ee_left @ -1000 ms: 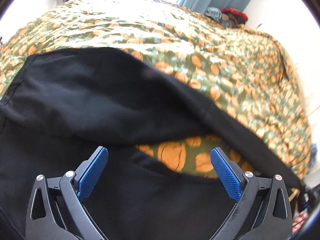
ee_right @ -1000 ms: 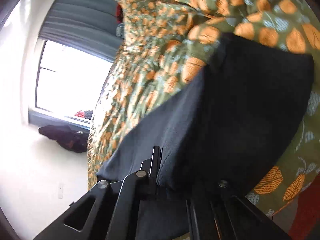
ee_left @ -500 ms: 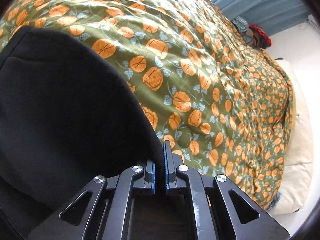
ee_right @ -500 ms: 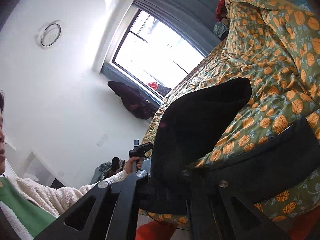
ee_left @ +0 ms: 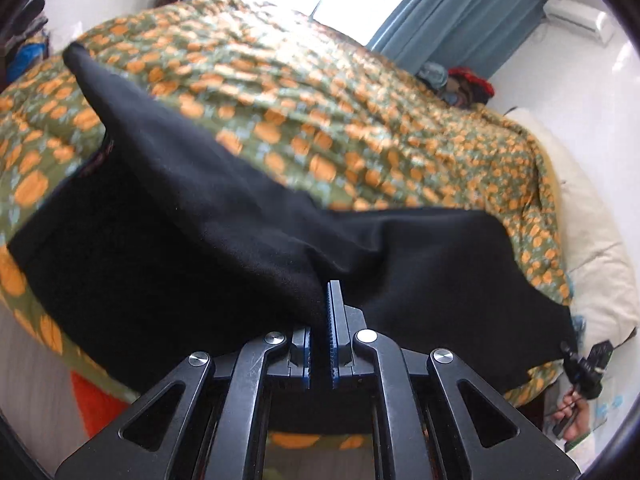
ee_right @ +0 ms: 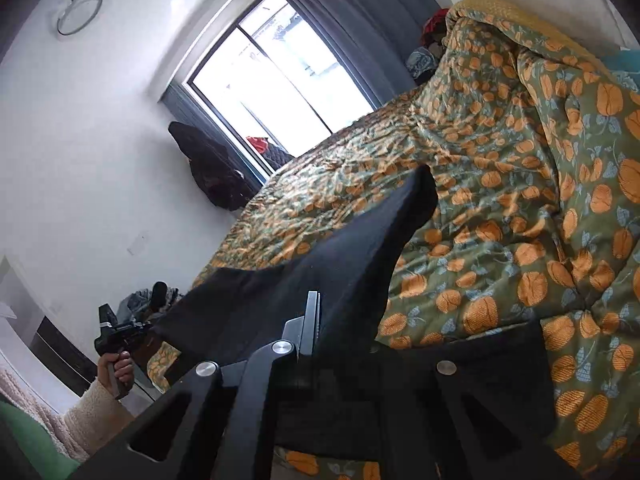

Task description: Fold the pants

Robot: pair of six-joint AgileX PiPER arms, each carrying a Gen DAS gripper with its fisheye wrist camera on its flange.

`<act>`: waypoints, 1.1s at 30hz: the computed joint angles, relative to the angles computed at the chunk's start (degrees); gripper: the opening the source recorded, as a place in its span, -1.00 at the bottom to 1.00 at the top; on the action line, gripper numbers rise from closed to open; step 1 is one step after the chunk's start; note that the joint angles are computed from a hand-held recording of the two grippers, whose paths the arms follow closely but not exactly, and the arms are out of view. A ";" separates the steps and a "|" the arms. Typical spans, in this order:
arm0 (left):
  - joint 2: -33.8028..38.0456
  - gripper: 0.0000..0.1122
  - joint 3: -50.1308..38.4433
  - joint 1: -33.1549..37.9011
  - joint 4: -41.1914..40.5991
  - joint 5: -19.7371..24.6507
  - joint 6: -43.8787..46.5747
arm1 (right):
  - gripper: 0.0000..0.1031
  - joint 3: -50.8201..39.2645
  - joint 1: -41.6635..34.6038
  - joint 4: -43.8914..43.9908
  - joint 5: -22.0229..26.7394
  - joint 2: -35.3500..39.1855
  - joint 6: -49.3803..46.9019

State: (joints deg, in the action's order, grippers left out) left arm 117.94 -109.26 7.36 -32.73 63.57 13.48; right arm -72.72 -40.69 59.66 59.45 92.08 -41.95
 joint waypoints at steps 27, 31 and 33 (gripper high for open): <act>-6.28 -0.73 20.04 -10.41 15.93 -10.14 -0.68 | -0.78 10.85 2.86 -27.61 -17.82 2.99 11.21; -13.06 0.12 24.19 -10.64 22.07 -8.66 -2.16 | 0.25 13.52 0.47 -23.99 -17.35 -1.51 8.13; -16.72 0.12 26.00 -10.05 21.84 -9.41 -0.99 | 0.32 16.39 0.97 -29.23 -21.80 -6.51 12.43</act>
State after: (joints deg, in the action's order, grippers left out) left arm 101.21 -83.26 -2.68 -10.90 54.16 12.48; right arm -56.33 -39.73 30.43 37.65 85.57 -29.52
